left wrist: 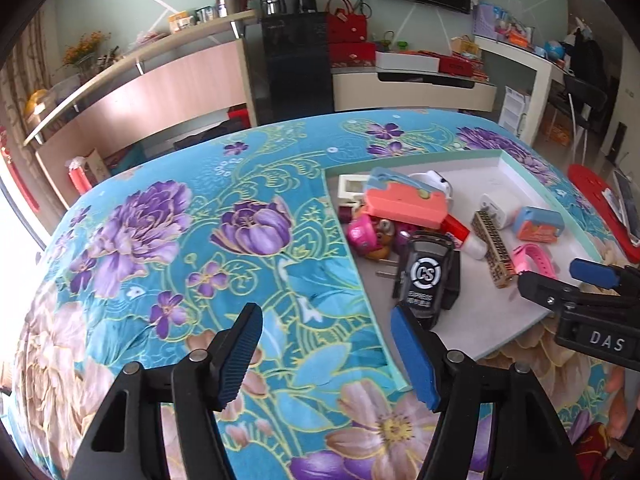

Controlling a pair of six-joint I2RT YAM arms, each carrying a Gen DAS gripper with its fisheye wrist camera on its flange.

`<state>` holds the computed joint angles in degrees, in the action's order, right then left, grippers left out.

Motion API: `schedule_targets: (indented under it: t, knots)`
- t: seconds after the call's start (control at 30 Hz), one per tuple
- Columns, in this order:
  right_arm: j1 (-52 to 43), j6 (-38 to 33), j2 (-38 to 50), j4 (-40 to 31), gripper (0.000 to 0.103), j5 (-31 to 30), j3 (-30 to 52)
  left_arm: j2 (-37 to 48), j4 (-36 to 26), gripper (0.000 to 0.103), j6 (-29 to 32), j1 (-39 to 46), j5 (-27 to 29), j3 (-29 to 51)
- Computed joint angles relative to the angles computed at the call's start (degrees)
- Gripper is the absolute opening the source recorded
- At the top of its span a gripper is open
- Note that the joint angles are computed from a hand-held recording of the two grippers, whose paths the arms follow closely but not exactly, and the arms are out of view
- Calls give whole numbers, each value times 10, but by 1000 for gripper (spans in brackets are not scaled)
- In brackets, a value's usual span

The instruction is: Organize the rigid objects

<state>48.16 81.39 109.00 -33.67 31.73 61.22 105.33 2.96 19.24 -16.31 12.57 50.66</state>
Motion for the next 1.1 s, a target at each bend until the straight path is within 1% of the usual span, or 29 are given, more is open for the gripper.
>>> schedule_targets:
  t: [0.03, 0.13, 0.23, 0.27, 0.3, 0.37, 0.5, 0.63, 0.8, 0.87, 1.1]
  knots:
    - [3, 1, 1, -5, 85, 2, 5, 1, -3, 75, -3, 10, 1, 1]
    - [15, 5, 8, -24, 85, 4, 24, 6, -3, 79, -14, 36, -6, -2]
    - [27, 13, 16, -37, 85, 3, 41, 5, 9, 90, -15, 56, -24, -14]
    - [30, 15, 20, -41, 85, 2, 47, 5, 11, 94, -14, 64, -25, -17]
    - [34, 16, 23, -46, 85, 1, 54, 4, 12, 95, -14, 72, -26, -20]
    - [41, 19, 30, -56, 85, 2, 68, 0, 19, 103, -16, 84, -33, -27]
    - [54, 24, 41, -65, 86, -3, 89, -10, 26, 103, -6, 100, -38, -39]
    - [64, 26, 56, -73, 86, -8, 110, -25, 36, 103, 1, 112, -29, -57]
    - [78, 33, 73, -89, 86, -6, 136, -34, 29, 103, 13, 118, -27, -68]
    - [82, 33, 80, -94, 86, -6, 146, -40, 35, 103, 13, 123, -20, -76]
    - [91, 33, 102, -95, 86, -4, 167, -50, 60, 103, 20, 123, -23, -100]
